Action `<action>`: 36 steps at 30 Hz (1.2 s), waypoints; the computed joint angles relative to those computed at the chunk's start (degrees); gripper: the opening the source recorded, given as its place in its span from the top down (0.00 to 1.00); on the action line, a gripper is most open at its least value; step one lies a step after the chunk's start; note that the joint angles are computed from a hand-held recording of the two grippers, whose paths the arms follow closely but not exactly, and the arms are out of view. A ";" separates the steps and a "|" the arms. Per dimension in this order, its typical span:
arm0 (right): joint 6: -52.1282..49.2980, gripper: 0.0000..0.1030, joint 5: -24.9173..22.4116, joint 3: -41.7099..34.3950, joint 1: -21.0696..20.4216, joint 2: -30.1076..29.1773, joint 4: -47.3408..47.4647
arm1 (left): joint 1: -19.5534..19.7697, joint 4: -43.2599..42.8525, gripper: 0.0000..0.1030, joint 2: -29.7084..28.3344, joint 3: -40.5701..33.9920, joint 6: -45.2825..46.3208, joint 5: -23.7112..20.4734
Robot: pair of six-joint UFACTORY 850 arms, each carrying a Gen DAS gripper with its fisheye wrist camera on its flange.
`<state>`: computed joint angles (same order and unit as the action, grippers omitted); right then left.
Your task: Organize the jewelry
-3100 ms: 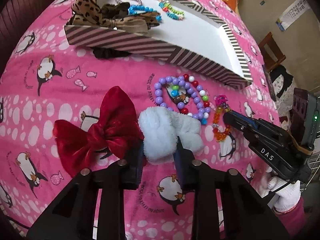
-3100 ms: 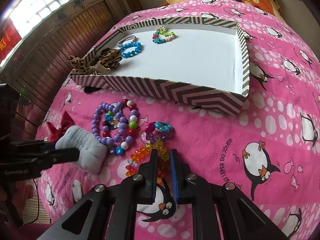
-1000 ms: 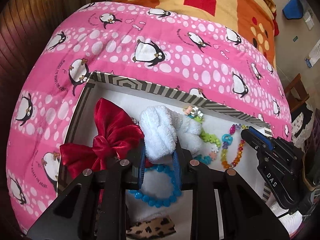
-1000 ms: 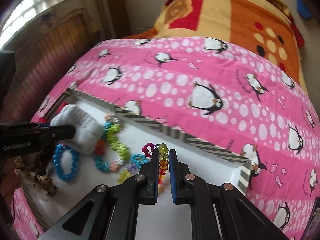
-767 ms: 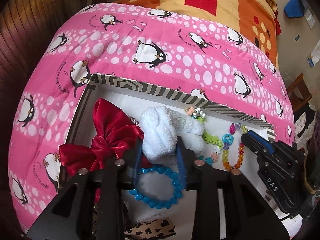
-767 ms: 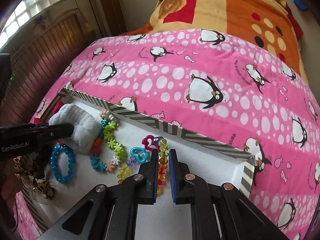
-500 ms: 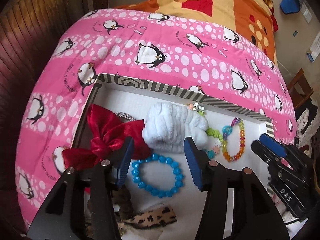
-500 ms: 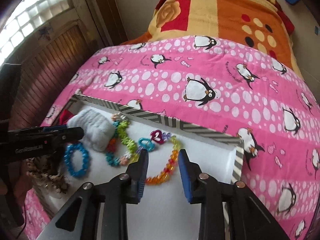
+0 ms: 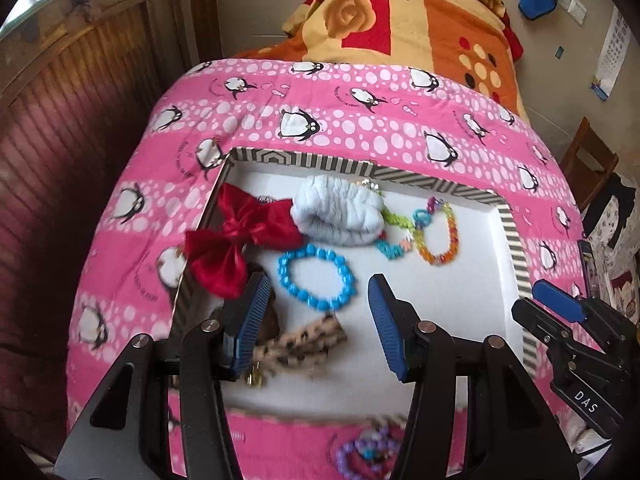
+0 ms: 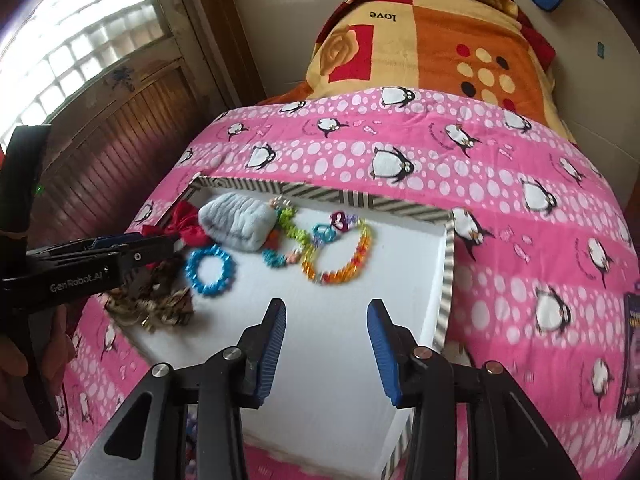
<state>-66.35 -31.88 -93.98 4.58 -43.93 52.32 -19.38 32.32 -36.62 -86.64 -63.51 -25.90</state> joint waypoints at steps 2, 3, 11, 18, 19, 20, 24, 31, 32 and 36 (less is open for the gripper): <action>-1.24 0.61 0.01 2.44 -0.47 1.59 2.09 | -0.72 2.34 0.50 1.96 2.64 -2.85 0.66; -1.62 0.61 0.19 3.86 -0.68 2.54 2.92 | -1.03 3.31 0.50 2.65 3.58 -3.92 0.71; -4.30 0.61 1.42 12.40 -1.51 8.28 4.98 | -3.39 12.23 0.49 8.31 12.13 -13.37 0.62; -8.50 0.60 2.59 19.61 -2.29 13.23 8.00 | -3.84 10.39 0.49 12.10 18.42 -16.01 3.47; -8.83 0.60 2.95 20.71 -2.29 13.89 7.84 | -3.80 9.69 0.47 12.51 19.15 -15.74 4.07; -8.90 0.60 3.06 21.20 -2.30 14.16 7.57 | -3.83 9.27 0.43 12.82 19.67 -15.70 4.46; -8.29 0.60 3.53 24.19 -2.58 15.56 5.53 | -3.65 8.12 0.37 15.04 23.27 -16.04 6.57; -7.79 0.59 3.55 28.81 -3.99 16.83 3.03 | -2.61 0.91 0.36 17.64 28.91 -10.86 9.96; -7.77 0.59 3.49 29.11 -4.10 16.81 2.79 | -2.52 0.03 0.36 17.93 29.57 -10.17 10.34; -7.61 0.59 3.88 30.64 -4.31 17.07 2.25 | -2.36 -0.52 0.36 19.28 32.15 -10.54 11.11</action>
